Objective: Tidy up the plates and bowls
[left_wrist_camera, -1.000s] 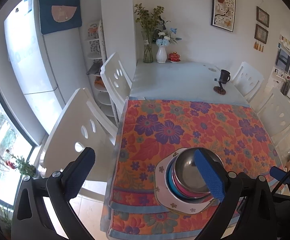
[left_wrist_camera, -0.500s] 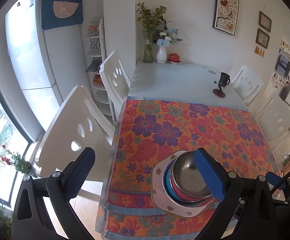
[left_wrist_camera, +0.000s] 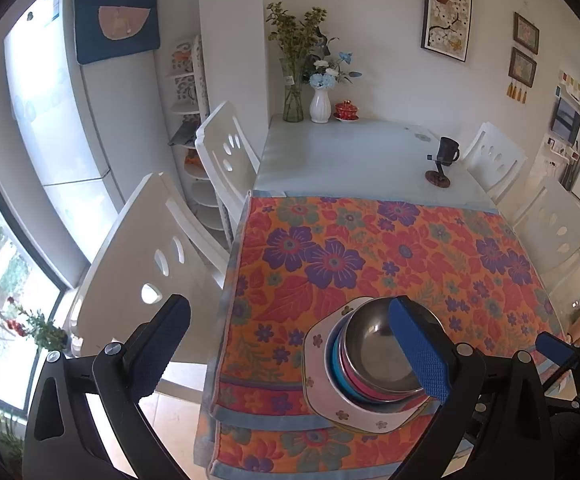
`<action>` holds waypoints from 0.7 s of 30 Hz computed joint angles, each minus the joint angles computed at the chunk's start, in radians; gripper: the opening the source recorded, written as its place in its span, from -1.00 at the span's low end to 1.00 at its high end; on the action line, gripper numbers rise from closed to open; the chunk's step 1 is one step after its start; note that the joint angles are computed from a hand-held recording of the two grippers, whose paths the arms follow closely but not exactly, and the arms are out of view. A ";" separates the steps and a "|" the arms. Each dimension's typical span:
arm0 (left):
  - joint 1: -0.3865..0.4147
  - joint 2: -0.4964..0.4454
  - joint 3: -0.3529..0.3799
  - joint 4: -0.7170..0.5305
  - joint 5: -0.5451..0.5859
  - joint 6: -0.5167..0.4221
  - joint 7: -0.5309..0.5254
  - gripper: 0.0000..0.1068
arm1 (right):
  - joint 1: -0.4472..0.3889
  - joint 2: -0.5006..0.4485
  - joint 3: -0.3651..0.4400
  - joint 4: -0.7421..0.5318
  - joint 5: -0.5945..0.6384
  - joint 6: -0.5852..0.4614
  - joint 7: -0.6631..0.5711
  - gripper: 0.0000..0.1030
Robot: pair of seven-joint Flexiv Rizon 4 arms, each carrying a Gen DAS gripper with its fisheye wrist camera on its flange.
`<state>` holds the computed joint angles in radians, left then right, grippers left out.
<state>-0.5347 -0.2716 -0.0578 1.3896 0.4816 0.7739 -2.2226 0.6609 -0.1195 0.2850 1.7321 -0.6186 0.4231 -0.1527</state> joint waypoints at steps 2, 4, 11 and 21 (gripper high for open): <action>0.003 -0.002 -0.002 -0.001 -0.008 -0.001 0.005 0.87 | 0.000 -0.003 0.000 -0.003 -0.002 0.001 -0.008 0.71; 0.003 -0.004 -0.001 -0.001 -0.009 0.000 0.005 0.87 | 0.000 -0.005 -0.001 -0.006 0.002 0.004 -0.016 0.71; -0.001 -0.009 0.004 -0.009 0.003 -0.010 0.000 0.87 | -0.003 -0.011 -0.004 -0.010 0.017 0.012 -0.024 0.71; -0.016 -0.024 0.013 -0.043 0.044 -0.049 -0.015 0.87 | -0.001 -0.028 -0.011 -0.019 0.020 0.030 -0.040 0.71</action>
<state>-0.5508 -0.2961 -0.0447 1.3468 0.5255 0.7249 -2.2380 0.6595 -0.1475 0.2743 1.7135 -0.5983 0.4530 -0.1923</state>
